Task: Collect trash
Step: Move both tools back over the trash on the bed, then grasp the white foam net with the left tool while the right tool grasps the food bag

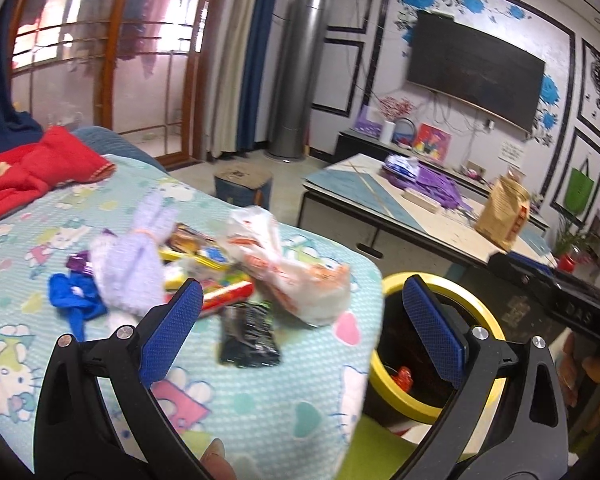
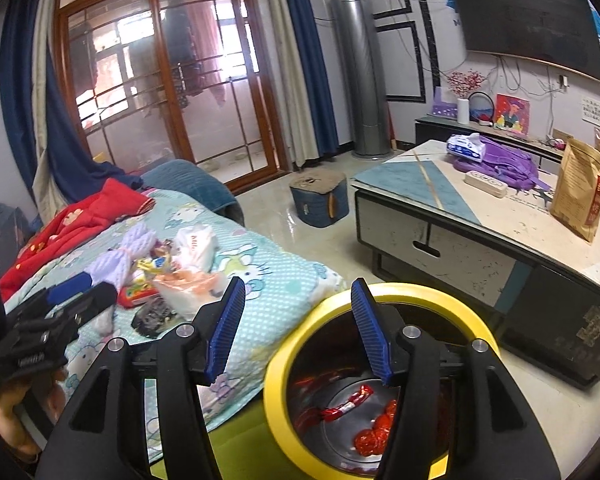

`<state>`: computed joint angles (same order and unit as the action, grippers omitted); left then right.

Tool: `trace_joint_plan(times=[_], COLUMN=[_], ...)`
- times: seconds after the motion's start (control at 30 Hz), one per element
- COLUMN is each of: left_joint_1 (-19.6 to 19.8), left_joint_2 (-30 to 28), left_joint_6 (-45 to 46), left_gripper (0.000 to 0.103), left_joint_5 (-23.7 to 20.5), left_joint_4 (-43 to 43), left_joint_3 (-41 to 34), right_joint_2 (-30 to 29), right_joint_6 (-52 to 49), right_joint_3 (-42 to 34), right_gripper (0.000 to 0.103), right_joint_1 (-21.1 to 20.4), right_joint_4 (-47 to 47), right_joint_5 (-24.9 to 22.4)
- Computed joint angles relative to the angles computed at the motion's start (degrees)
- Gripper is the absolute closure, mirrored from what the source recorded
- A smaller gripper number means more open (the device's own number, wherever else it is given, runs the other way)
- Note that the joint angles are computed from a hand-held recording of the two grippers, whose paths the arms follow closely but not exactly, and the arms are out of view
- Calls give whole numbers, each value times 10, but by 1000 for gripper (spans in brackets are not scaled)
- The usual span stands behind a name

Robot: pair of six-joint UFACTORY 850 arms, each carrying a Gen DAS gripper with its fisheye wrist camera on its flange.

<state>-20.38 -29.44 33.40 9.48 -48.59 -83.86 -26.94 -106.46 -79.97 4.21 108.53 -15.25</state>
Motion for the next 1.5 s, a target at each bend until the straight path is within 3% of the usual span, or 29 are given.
trace_joint_plan(times=[0.43, 0.57, 0.83, 1.0, 1.13, 1.3, 1.5], left_joint_1=[29, 40, 61, 70, 73, 77, 79], left_joint_2=[16, 10, 5, -2, -12, -26, -36], left_joint_6=[39, 101, 130, 166, 202, 266, 351], left_gripper=[11, 11, 11, 21, 31, 38, 51], left_joint_5=[38, 33, 23, 6, -9, -20, -26], left_joint_4=[-78, -144, -185, -223, -256, -319, -409], left_joint_3=[22, 16, 15, 3, -8, -25, -36], right_joint_2=[-17, -31, -84, -129, -166, -187, -190], right_joint_6=[87, 123, 214, 304, 453, 536, 521], right_joint_3=[-23, -40, -109, -171, -225, -254, -249], right_gripper=[50, 50, 50, 50, 50, 71, 79], right_joint_1=[37, 49, 78, 95, 99, 95, 83], right_joint_4=[-119, -175, -296, -405, -552, -612, -560], right_joint_5=[-25, -39, -42, -12, -21, -43, -70])
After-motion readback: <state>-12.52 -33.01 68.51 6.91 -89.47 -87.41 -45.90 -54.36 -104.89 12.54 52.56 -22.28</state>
